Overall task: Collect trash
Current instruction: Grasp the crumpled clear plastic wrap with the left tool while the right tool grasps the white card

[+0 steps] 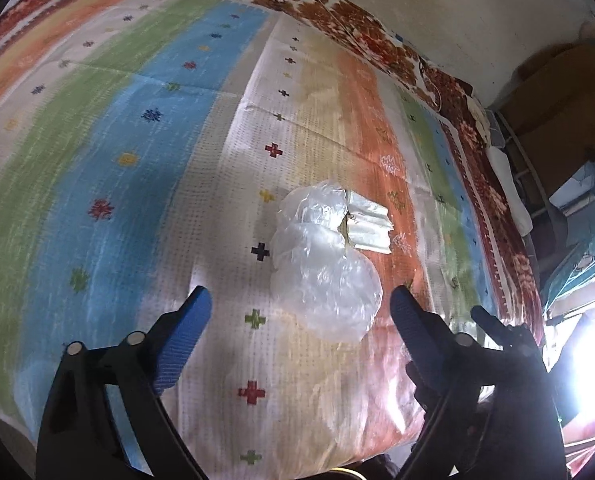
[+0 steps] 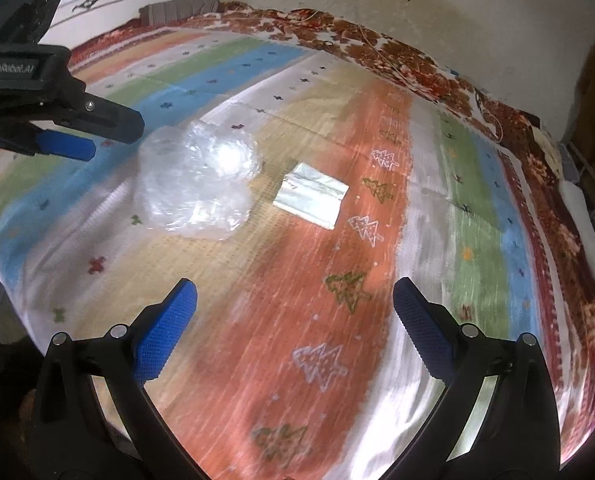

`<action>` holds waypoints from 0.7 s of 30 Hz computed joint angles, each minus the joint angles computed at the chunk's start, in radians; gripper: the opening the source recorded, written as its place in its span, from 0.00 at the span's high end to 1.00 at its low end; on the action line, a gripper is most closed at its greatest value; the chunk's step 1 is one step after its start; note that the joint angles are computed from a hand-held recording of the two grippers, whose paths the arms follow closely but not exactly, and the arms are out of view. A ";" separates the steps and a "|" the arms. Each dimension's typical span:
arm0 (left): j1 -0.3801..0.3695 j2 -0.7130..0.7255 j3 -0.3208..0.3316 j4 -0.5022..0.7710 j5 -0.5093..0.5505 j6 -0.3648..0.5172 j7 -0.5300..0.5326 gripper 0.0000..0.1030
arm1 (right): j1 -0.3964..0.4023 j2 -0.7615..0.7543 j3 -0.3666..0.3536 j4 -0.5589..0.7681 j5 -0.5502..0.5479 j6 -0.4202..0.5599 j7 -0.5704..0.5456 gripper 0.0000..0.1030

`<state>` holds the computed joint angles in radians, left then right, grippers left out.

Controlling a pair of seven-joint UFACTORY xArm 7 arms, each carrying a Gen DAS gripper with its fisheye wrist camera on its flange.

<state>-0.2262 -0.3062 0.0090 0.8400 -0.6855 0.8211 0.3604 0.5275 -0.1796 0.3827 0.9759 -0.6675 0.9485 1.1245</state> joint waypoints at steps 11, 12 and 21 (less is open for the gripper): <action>0.005 0.081 -0.010 0.040 -0.061 -0.021 0.027 0.23 | 0.000 0.139 -0.067 0.114 0.029 0.015 -0.287 0.09; 0.008 0.086 -0.012 0.042 -0.059 -0.023 0.029 0.25 | 0.002 0.152 -0.074 0.127 0.032 0.023 -0.319 0.09; 0.035 0.153 -0.015 0.103 -0.069 0.030 0.103 0.27 | -0.006 0.220 -0.130 0.190 0.042 0.002 -0.506 0.17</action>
<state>-0.1913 -0.1534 -0.0058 0.9429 -0.7544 0.8511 0.4630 0.5219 0.0399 0.2526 1.1660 -0.6253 0.9508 0.6186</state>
